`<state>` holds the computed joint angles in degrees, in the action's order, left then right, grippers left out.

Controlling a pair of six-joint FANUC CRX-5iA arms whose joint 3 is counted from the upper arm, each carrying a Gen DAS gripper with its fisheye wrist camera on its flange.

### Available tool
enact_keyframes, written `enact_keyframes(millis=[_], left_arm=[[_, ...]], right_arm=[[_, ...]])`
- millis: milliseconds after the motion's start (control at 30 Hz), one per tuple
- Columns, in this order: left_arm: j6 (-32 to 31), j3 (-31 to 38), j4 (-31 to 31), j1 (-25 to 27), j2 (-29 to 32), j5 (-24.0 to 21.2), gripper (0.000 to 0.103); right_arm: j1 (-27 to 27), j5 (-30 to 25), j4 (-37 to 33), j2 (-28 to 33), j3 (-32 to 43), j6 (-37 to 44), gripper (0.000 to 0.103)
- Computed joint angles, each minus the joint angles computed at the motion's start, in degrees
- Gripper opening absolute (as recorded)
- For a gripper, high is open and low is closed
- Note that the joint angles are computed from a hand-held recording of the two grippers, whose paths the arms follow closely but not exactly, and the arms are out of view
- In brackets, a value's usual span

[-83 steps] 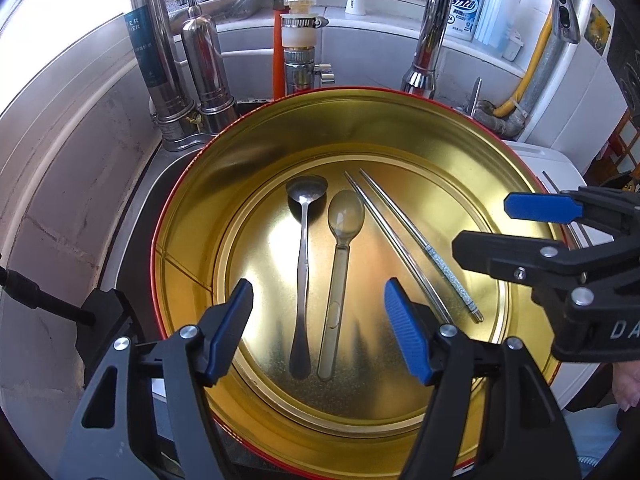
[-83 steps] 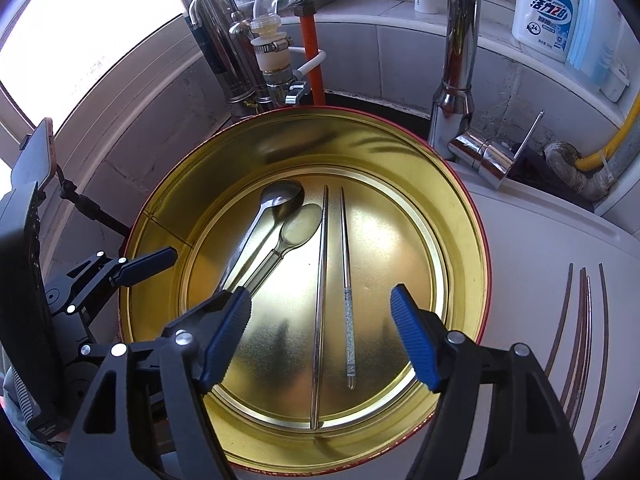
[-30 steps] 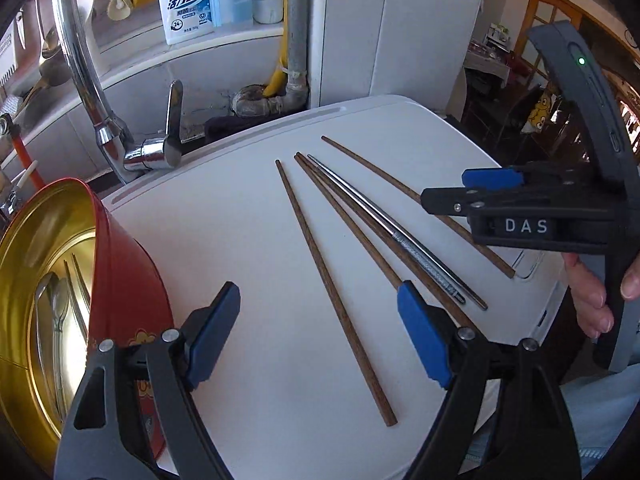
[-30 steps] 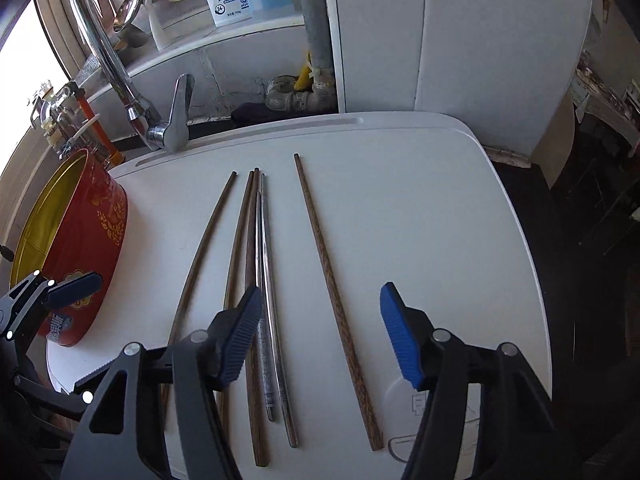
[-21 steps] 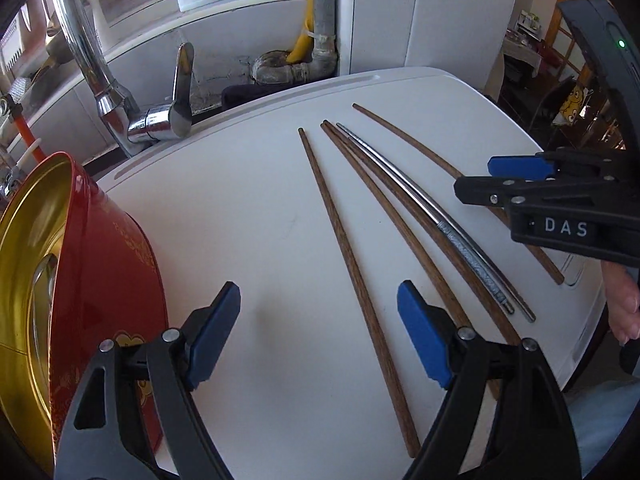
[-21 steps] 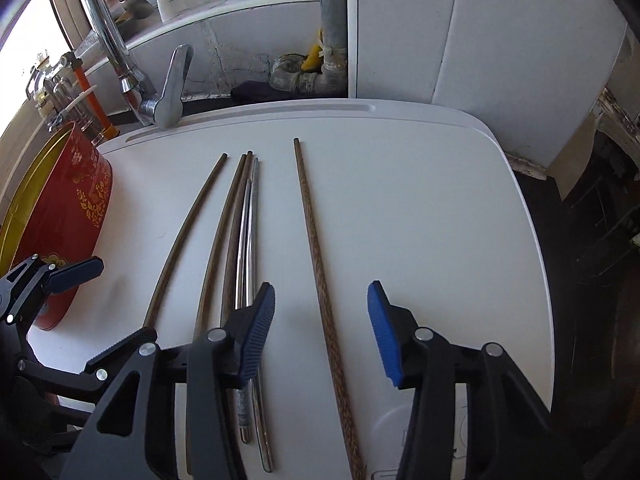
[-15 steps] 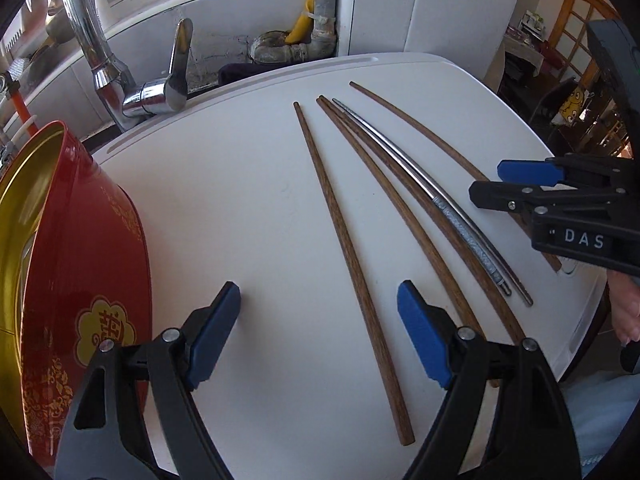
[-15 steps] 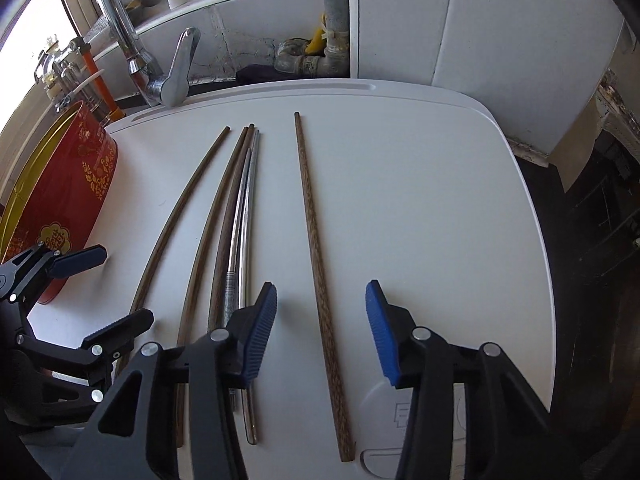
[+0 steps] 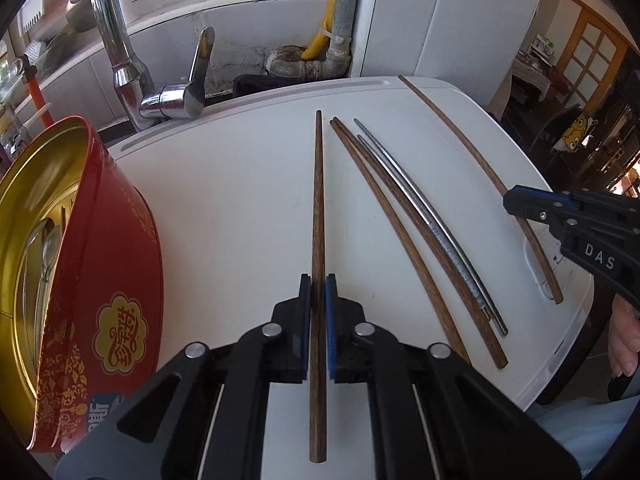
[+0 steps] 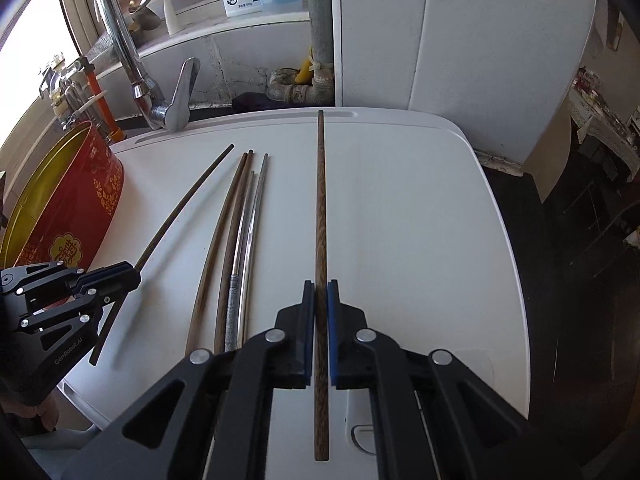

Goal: Organize utensils
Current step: 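Lift the wooden chopstick in both grippers and carry it into the tin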

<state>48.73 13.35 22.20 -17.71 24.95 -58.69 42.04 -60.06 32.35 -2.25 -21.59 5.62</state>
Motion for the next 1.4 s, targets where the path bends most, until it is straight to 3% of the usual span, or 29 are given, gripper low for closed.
enact_keyframes(millis=[200, 400, 467, 600, 667, 933, 1167, 1400], left_arm=[[-3.0, -3.9, 4.0, 1.3, -3.5, 1.7, 0.007], [-3.6, -8.8, 9.3, 5.0, -8.7, 5.1, 0.007], [-4.2, -11.0, 11.9, 7.0, -11.2, 6.8, 0.007], [-8.1, -16.9, 18.4, 11.1, -16.9, 13.4, 0.007], [-10.2, -18.6, 20.8, 12.9, -18.5, 14.9, 0.007], [-10.0, -18.4, 22.7, 19.4, -17.3, 14.2, 0.007], [-10.1, -12.5, 23.9, 23.6, -11.2, 8.8, 0.007], [-11.6, -3.5, 24.2, 24.9, -3.2, 0.4, 0.007]], right_arm=[[3.4, -0.7, 3.3, -1.9, -0.9, -2.6, 0.006], [6.6, 1.6, 10.9, -2.7, -1.6, -6.9, 0.006], [7.0, 4.0, 15.4, -3.0, -2.1, -9.9, 0.007], [5.9, 13.3, 31.2, -4.7, -6.0, -20.3, 0.007], [4.7, 17.0, 33.8, -3.6, -5.1, -21.4, 0.007], [3.8, 21.6, 25.1, 6.6, 7.4, -9.0, 0.007], [4.6, 16.1, 16.9, 16.0, 20.9, 1.3, 0.007], [5.7, 8.3, 12.1, 23.1, 32.0, 5.9, 0.007]])
